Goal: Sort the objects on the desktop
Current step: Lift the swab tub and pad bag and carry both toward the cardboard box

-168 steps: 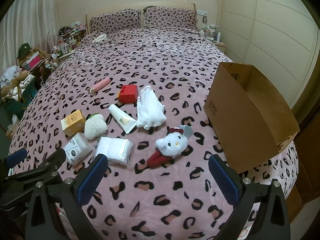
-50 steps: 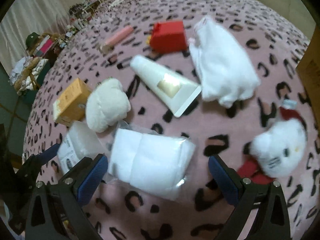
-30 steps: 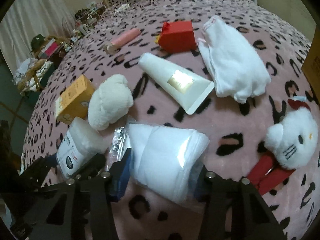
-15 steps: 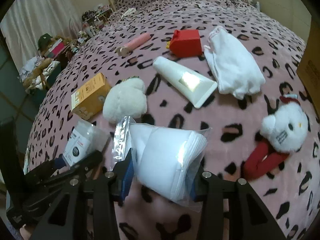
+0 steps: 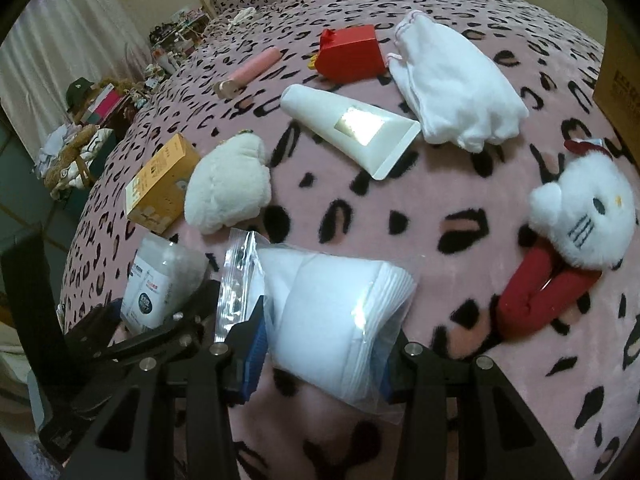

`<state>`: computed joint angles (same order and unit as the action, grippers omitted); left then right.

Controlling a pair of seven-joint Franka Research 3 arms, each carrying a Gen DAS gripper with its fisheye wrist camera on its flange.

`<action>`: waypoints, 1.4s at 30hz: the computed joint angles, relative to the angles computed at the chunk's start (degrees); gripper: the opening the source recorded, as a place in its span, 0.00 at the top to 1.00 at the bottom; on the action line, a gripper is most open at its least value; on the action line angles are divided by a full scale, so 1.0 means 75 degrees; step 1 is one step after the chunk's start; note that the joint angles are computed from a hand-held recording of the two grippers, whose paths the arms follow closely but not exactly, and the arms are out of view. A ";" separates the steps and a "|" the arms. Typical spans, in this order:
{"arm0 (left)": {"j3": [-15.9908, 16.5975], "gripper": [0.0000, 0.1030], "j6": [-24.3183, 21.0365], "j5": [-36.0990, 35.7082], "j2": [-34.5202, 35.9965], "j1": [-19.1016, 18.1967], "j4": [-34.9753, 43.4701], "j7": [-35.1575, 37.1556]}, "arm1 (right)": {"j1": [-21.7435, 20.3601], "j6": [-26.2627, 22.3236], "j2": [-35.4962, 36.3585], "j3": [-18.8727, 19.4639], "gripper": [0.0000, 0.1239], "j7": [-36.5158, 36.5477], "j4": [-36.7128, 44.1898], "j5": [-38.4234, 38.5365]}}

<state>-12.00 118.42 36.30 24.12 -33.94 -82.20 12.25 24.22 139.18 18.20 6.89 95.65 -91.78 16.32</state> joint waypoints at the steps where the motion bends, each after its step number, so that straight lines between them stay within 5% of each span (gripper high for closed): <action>1: 0.0002 0.30 0.0034 0.0001 -0.0010 0.0000 -0.0016 -0.0039 | 0.0011 0.0011 0.0003 -0.0006 0.64 0.0007 -0.0002 -0.0023; 17: -0.0230 0.38 0.0155 -0.0355 -0.0947 0.0205 -0.0796 -0.0979 | 0.0006 0.0464 -0.0563 0.0057 0.65 -0.0216 -0.0382 0.0083; 30: -0.0443 0.38 -0.1739 0.0240 -0.0925 -0.0385 0.0737 -0.0955 | 0.0014 0.0761 -0.1622 0.0047 0.65 -0.0322 -0.0997 -0.0335; 42: -0.0132 0.38 -0.3096 0.0993 -0.0008 -0.1477 0.3037 -0.0409 | -0.0129 0.1116 -0.2590 0.0065 0.65 -0.0382 -0.1583 -0.0484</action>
